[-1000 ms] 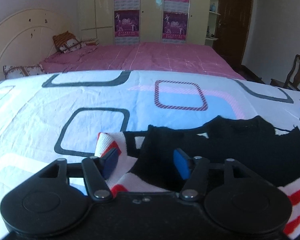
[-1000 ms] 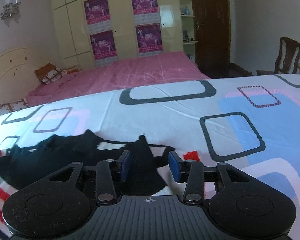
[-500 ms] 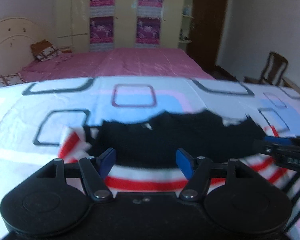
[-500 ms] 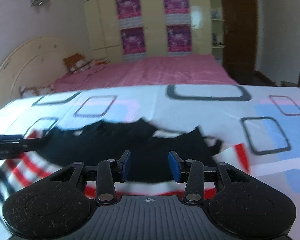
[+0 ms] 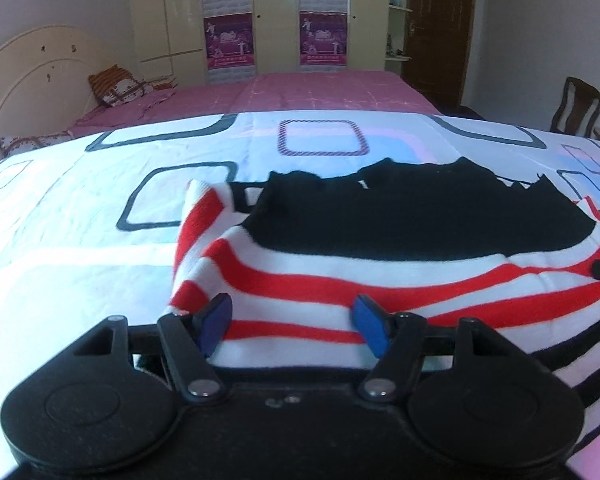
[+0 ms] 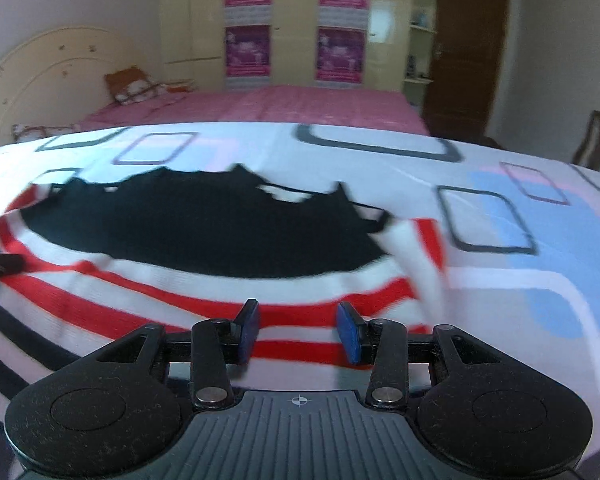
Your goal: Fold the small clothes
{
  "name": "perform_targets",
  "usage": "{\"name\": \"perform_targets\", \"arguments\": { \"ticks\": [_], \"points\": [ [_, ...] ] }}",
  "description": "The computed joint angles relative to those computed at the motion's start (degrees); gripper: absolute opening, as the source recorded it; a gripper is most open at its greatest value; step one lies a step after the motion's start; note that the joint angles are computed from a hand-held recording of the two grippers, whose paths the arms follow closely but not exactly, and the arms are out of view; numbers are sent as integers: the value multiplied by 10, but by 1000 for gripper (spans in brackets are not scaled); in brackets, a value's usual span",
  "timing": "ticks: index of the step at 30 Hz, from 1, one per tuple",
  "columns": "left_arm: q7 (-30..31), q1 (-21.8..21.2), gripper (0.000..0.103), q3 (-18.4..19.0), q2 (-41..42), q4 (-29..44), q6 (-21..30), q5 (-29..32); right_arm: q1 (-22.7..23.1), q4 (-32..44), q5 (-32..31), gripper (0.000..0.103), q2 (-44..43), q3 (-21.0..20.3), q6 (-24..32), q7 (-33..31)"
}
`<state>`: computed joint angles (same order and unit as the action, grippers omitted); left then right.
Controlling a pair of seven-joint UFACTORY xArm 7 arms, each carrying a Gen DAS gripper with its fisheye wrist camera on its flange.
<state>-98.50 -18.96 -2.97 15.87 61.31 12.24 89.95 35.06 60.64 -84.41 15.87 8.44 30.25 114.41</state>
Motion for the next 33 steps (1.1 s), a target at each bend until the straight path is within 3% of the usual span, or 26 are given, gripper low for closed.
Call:
{"name": "perform_targets", "arguments": {
  "ticks": [2, 7, 13, 21, 26, 29, 33],
  "points": [
    [-11, -1, 68, 0, 2, 1, 3, 11, -3, -15, -33, 42, -4, -5, -9, 48],
    [60, -9, 68, -3, 2, 2, 24, -74, -8, -9, 1, 42, -6, 3, -1, 10],
    [109, -30, 66, 8, -17, -10, 32, -144, -6, -18, -42, 42, -34, 12, -23, 60],
    [85, -48, 69, -5, -45, -19, 22, -110, 5, 42, -72, 42, -7, 28, -52, 58],
    [75, -56, 72, -9, -40, -33, 38, -91, 29, 72, -42, 42, 30, 25, -62, 13],
    [53, -49, 74, -10, -50, -53, 43, -68, 45, 61, -7, 42, 34, 17, -48, -21],
    [37, -31, 73, -15, -81, -94, 42, -53, 54, 17, -1, 42, 6, 10, -31, -13]
  ]
}}
